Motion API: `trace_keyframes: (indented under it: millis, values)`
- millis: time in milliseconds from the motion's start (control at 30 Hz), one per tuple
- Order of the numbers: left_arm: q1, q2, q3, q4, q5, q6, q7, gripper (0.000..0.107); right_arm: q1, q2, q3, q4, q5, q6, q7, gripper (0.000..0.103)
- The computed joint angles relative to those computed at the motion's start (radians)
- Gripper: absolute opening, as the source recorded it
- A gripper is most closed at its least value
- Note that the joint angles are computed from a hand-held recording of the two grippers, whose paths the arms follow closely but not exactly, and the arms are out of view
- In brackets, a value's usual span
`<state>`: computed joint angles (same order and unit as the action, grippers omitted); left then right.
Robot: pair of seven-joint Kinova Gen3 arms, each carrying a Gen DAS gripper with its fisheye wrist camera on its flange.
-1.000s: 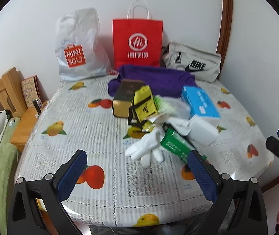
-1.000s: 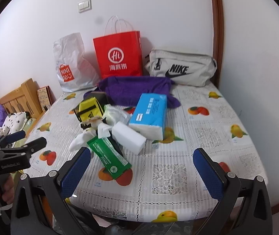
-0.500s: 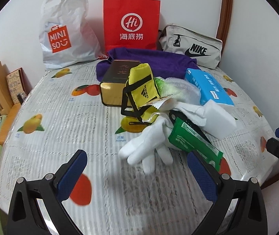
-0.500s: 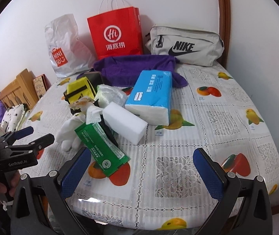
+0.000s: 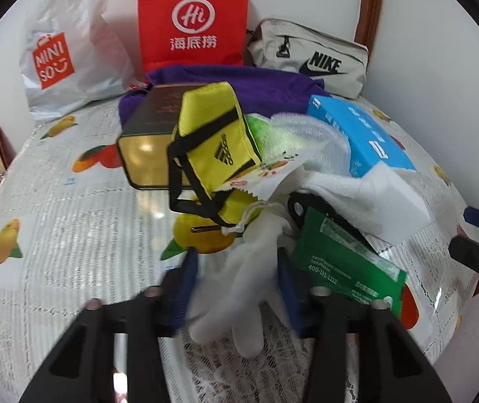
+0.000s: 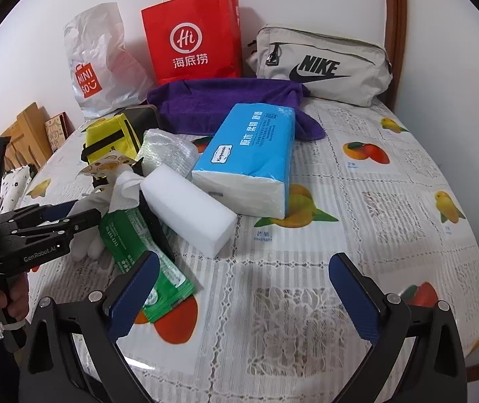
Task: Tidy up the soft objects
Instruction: 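Grasp the white gloves with the left tool while the right tool approaches the white sponge block, then grasp the white sponge block with the right tool while the left tool lifts the gloves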
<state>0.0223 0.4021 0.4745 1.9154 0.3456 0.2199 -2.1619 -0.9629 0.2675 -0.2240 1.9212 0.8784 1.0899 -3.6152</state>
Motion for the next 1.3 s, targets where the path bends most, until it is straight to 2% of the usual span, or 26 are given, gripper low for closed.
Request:
trace_keyframes:
  millis: [100, 200, 333, 467, 600, 700, 733, 767, 800, 867, 1033, 1133, 1300]
  values:
    - [-0.060, 0.028, 0.062, -0.014, 0.024, 0.033, -0.051, 0.014, 0.005, 0.010, 0.006, 0.001, 0.019, -0.013, 0.007, 0.100]
    - [-0.071, 0.018, 0.070, -0.001, 0.046, 0.021, -0.080, 0.010, 0.013, 0.013, 0.014, 0.011, 0.050, -0.041, 0.008, 0.100]
    - [-0.157, 0.010, 0.131, 0.003, 0.109, 0.052, -0.145, 0.010, 0.043, 0.012, 0.025, 0.028, 0.079, -0.112, 0.016, 0.100]
    - [-0.164, -0.005, 0.109, 0.005, 0.165, 0.073, -0.197, 0.010, 0.065, 0.021, 0.047, 0.036, 0.098, -0.179, 0.033, 0.100]
    - [-0.125, 0.008, 0.057, -0.012, 0.196, 0.099, -0.222, 0.010, 0.107, 0.033, 0.059, 0.045, 0.115, -0.275, 0.054, 0.100]
    - [-0.127, 0.030, 0.049, -0.027, 0.234, 0.127, -0.251, 0.010, 0.106, 0.045, 0.081, 0.051, 0.165, -0.323, 0.044, 0.099]
    - [-0.125, 0.037, 0.044, -0.035, 0.246, 0.143, -0.258, 0.010, 0.102, 0.050, 0.086, 0.050, 0.177, -0.327, 0.038, 0.097]
    - [-0.122, 0.042, 0.038, -0.037, 0.259, 0.147, -0.265, 0.010, 0.097, 0.053, 0.091, 0.053, 0.196, -0.330, 0.024, 0.088]
    - [-0.117, 0.043, 0.030, -0.039, 0.271, 0.147, -0.270, 0.010, 0.090, 0.053, 0.096, 0.063, 0.230, -0.341, -0.004, 0.073]
    - [-0.127, 0.043, 0.034, -0.036, 0.302, 0.147, -0.293, 0.010, 0.093, 0.049, 0.095, 0.077, 0.265, -0.365, -0.031, 0.057]
    - [-0.154, 0.033, 0.034, -0.043, 0.378, 0.188, -0.360, 0.010, 0.096, 0.028, 0.075, 0.092, 0.289, -0.359, -0.049, 0.048]
    - [-0.115, 0.012, -0.016, -0.056, 0.388, 0.214, -0.367, 0.010, 0.096, 0.008, 0.062, 0.093, 0.284, -0.342, -0.046, 0.046]
    - [-0.110, -0.031, -0.051, -0.066, 0.458, 0.262, -0.425, 0.010, 0.106, -0.012, 0.036, 0.088, 0.258, -0.335, 0.005, 0.045]
